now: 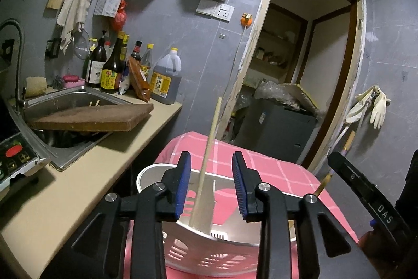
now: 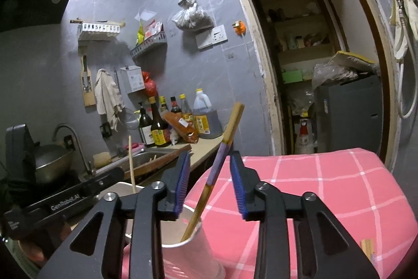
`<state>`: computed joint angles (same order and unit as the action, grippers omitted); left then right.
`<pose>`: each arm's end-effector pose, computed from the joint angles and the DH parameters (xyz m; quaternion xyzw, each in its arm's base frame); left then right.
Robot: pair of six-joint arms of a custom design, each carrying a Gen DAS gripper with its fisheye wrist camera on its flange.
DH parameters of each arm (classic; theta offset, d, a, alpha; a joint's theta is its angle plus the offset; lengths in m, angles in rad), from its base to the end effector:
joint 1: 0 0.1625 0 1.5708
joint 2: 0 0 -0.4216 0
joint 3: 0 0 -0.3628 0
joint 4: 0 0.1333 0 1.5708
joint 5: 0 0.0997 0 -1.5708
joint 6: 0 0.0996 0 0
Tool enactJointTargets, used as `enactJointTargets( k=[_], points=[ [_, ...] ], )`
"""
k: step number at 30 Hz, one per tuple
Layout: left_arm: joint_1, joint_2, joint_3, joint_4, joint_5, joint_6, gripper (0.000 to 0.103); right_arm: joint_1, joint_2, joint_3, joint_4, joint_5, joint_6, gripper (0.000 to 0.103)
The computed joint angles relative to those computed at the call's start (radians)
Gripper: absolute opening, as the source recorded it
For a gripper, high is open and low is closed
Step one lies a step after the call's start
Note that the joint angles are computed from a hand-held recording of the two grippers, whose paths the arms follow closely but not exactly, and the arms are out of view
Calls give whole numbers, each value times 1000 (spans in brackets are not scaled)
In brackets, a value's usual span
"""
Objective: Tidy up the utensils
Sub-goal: 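Open both tools to release the chopsticks into the holder, then grasp a plain chopstick with the left tool while the right tool grasps a purple-banded one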
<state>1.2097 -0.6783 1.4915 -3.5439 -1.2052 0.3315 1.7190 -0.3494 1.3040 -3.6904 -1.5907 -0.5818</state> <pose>-0.0902 -0.7170 0.2177 0.1855 0.8075 -0.5410 0.1441 0.2387 -0.7092 0.0630 0.2930 -0.7820 0.5354 0.1264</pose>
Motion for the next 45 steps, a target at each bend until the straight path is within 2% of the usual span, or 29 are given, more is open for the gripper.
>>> enactJointTargets(
  k=[2, 3, 5, 8, 10, 12, 15, 18, 25, 33, 39, 42, 45],
  points=[
    [-9, -7, 18, -18, -2, 1, 39, -2, -13, 22, -35, 4, 1, 52],
    [-13, -10, 26, -28, -3, 2, 43, -3, -22, 38, -58, 6, -1, 56],
    [-24, -16, 46, -50, -8, 8, 48, -3, -41, 69, -94, 3, -8, 61],
    [-44, -23, 82, -88, -16, 17, 62, -5, -82, 134, -156, -4, -17, 78],
    [-57, -26, 106, -120, -24, 25, 76, -7, -111, 183, -201, -3, -29, 82],
    [-70, -28, 126, -142, -33, 27, 83, -9, -141, 234, -240, -8, -43, 88],
    [-86, -35, 160, -163, -49, 25, 91, -13, -191, 319, -302, -12, -60, 102],
    [-103, -40, 192, -177, -66, 16, 97, -19, -235, 399, -365, -22, -85, 103],
    [-139, -45, 262, -138, -83, 17, 98, -36, -311, 536, -452, -95, -120, 103],
    [-165, -8, 282, -31, -34, -4, 98, -72, -330, 608, -494, -188, -154, 103],
    [-170, 11, 281, 109, 6, -51, 98, -97, -330, 608, -445, -273, -131, 103],
    [-173, 23, 271, 178, 24, -65, 98, -106, -338, 597, -376, -324, -93, 103],
    [-175, 38, 250, 245, 40, -73, 97, -122, -353, 595, -299, -345, -56, 98]
  ],
)
